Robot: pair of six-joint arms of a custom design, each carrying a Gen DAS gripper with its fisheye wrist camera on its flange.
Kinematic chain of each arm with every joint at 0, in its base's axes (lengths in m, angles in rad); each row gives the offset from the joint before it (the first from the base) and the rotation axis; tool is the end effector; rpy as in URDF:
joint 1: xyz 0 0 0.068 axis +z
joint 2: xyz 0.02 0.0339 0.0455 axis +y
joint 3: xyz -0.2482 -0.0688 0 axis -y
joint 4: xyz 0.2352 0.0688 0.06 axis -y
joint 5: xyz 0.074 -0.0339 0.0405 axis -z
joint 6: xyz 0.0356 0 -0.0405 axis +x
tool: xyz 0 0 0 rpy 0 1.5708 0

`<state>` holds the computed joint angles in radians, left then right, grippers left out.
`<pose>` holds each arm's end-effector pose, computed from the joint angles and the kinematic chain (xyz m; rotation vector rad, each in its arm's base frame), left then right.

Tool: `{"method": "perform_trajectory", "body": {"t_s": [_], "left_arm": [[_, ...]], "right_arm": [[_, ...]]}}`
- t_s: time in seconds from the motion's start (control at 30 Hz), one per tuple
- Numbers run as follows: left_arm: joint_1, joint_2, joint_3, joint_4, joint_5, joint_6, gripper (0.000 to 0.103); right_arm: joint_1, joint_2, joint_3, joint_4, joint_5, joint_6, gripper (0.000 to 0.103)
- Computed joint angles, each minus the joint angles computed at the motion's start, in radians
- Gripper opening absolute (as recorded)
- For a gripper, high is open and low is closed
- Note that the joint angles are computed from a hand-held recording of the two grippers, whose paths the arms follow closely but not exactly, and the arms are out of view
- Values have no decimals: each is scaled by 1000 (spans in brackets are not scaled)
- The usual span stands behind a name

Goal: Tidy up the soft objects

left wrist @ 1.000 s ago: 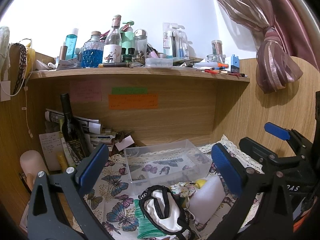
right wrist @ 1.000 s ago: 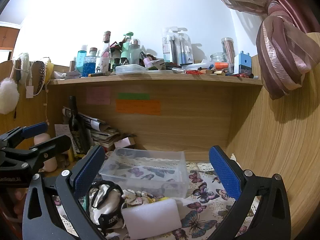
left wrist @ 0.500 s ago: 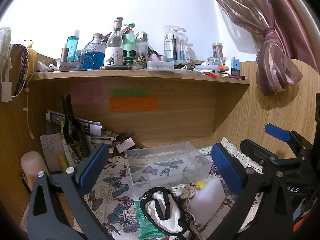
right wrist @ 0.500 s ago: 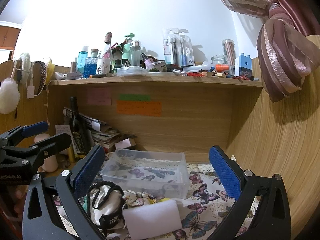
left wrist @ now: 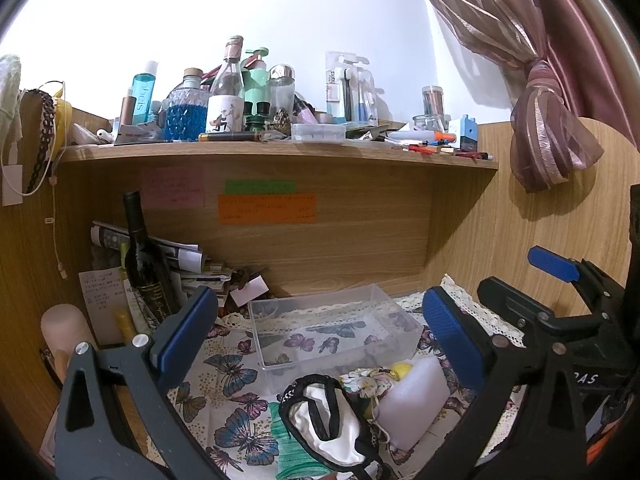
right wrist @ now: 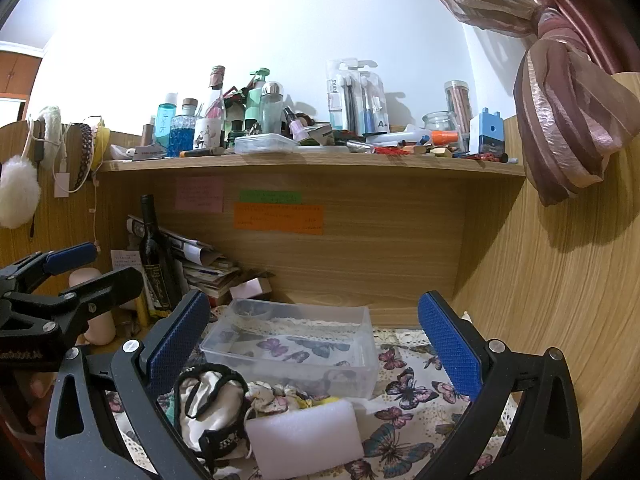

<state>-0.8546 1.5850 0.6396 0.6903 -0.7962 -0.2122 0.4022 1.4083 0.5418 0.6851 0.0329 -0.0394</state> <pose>0.2198 -0.2138 0.1812 0.0123 1.7485 -0.0511 0.2633 0.1107 0.1983 -0.3615 1.7204 0.2358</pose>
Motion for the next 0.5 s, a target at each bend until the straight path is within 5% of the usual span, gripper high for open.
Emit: {"method": "perform_trajectory", "body": {"t_s": [0.5], "left_arm": [[65, 33, 3, -22, 19, -45, 103]], "right_arm": [[-25, 36, 25, -12, -20, 20, 103]]}}
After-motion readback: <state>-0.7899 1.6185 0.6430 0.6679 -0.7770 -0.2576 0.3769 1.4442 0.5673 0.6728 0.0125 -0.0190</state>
